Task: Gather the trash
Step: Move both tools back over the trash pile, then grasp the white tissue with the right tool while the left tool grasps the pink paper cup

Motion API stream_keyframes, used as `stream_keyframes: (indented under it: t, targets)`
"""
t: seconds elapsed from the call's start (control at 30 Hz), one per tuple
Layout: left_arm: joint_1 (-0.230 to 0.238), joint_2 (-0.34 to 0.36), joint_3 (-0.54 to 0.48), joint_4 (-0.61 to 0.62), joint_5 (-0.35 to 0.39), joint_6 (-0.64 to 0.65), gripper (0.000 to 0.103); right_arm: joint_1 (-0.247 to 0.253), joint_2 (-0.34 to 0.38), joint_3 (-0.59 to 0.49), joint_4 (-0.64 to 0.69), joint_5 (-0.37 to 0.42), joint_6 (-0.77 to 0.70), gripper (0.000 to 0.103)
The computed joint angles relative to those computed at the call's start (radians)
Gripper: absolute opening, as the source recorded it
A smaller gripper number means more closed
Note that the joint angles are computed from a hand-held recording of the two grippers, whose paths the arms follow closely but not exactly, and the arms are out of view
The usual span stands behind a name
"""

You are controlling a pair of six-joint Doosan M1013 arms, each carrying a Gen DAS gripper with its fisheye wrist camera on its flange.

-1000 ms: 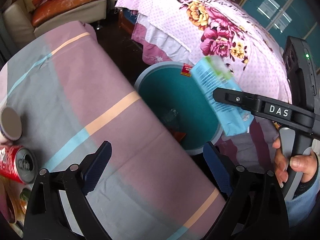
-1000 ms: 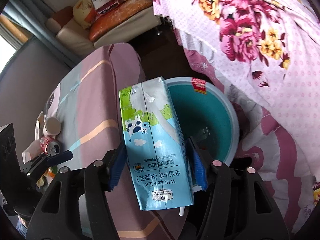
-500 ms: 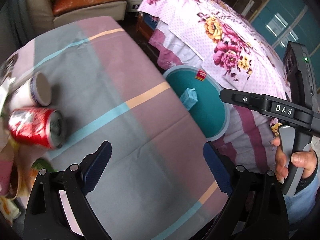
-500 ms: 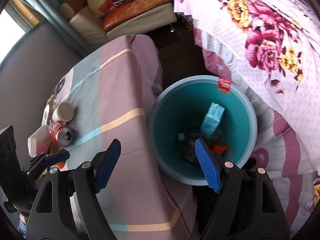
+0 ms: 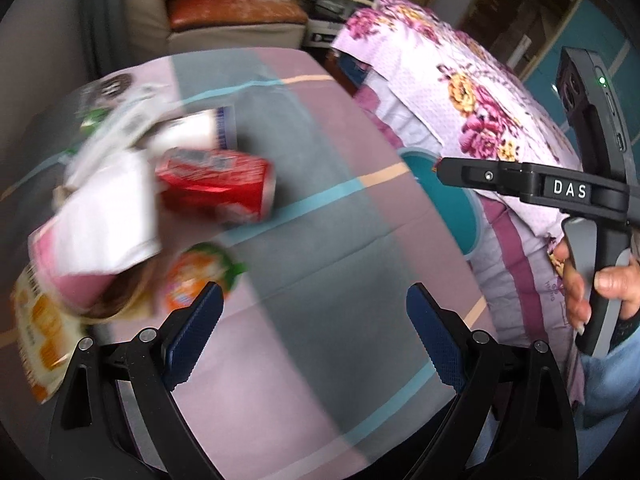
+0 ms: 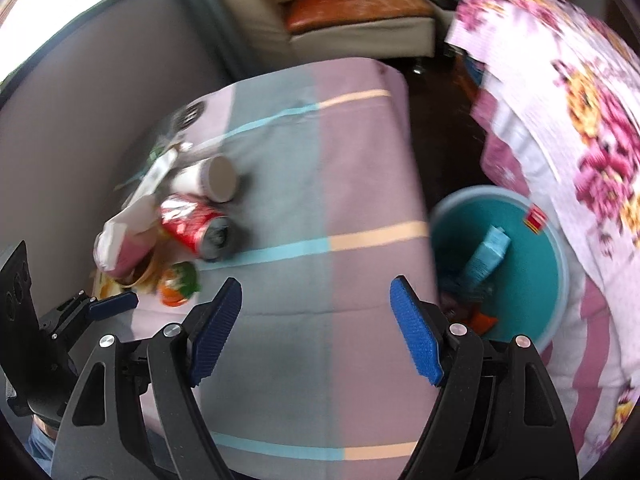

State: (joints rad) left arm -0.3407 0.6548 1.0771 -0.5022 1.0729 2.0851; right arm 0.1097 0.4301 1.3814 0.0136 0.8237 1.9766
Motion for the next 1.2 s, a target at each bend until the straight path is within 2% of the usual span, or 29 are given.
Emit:
stream_keyframes:
  t: [0.27, 0.5, 0.87, 1.07, 1.17, 1.2]
  targets:
    - [0.089, -0.026, 0.057, -0.016, -0.063, -0.037, 0.094, 0.065, 0.082, -0.142, 0.011, 0.076, -0.112, 0.073]
    - [0.149, -0.005, 0.041, -0.020, -0.075, -0.106, 0.094, 0.113, 0.175, -0.294, 0.039, 0.155, -0.215, 0.073]
    - [0.182, 0.037, -0.008, -0.021, -0.064, -0.113, 0.094, 0.147, 0.308, -0.499, 0.073, 0.271, -0.302, 0.073]
    - [0.189, 0.053, -0.032, -0.026, -0.050, -0.095, 0.094, 0.159, 0.342, -0.542, 0.081, 0.281, -0.341, 0.073]
    - [0.186, 0.059, -0.039, -0.014, -0.041, -0.086, 0.094, 0.162, 0.351, -0.549, 0.086, 0.288, -0.361, 0.061]
    - [0.184, 0.061, -0.041, -0.010, -0.037, -0.084, 0.094, 0.163, 0.354, -0.550, 0.080, 0.291, -0.363, 0.053]
